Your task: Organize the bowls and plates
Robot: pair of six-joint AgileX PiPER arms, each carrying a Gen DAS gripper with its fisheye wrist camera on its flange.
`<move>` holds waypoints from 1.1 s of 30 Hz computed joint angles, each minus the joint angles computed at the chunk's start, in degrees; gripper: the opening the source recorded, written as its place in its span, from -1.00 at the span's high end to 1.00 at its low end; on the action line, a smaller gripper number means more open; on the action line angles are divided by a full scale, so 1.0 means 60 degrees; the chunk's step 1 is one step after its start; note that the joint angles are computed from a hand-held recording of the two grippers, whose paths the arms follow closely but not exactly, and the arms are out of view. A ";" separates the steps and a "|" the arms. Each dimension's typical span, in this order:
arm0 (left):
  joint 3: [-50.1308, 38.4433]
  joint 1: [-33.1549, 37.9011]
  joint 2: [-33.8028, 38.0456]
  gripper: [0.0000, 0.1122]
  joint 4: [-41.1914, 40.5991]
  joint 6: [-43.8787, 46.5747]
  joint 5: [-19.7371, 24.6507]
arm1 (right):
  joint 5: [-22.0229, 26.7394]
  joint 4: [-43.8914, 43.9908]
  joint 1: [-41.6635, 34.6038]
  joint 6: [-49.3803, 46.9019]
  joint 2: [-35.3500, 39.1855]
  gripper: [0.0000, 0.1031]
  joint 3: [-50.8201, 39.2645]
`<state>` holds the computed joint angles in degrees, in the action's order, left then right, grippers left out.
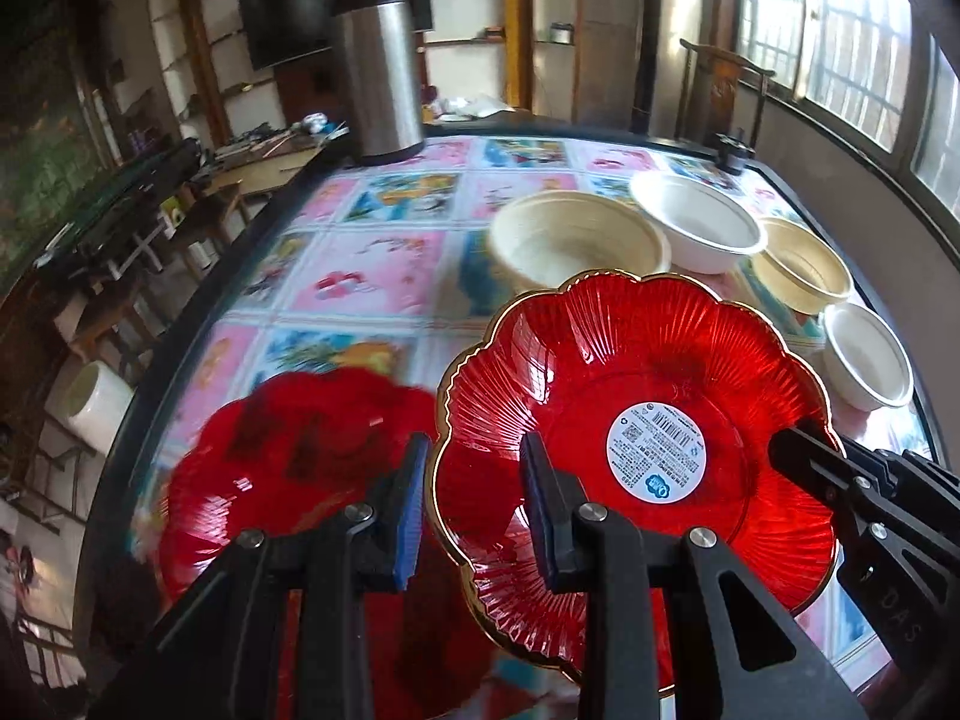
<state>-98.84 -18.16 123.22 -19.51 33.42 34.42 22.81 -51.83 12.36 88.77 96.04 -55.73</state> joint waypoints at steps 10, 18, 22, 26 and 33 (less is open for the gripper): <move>-0.0510 0.1277 0.0330 0.48 -0.0142 0.0273 0.0167 | 0.0366 0.1376 0.0927 -0.1634 0.1637 0.68 -0.2203; -0.1132 0.1870 0.1051 0.48 0.0119 0.0130 0.0464 | 0.0887 0.2768 0.1337 -0.3359 0.2998 0.68 -0.4015; -0.1389 0.2015 0.1394 0.48 0.0183 0.0086 0.0620 | 0.1204 0.3300 0.1443 -0.3969 0.3470 0.68 -0.4651; -0.1363 0.2047 0.1480 0.48 0.0378 -0.0003 0.0422 | 0.1434 0.3771 0.1468 -0.4520 0.3861 0.67 -0.5114; -0.0934 0.1993 0.1419 0.48 0.0522 0.0102 -0.0136 | 0.1906 0.4065 0.1477 -0.4954 0.4329 0.64 -0.5713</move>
<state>-104.44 -6.20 131.73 -16.38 34.02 33.60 34.25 -27.44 21.22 59.04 122.01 -90.01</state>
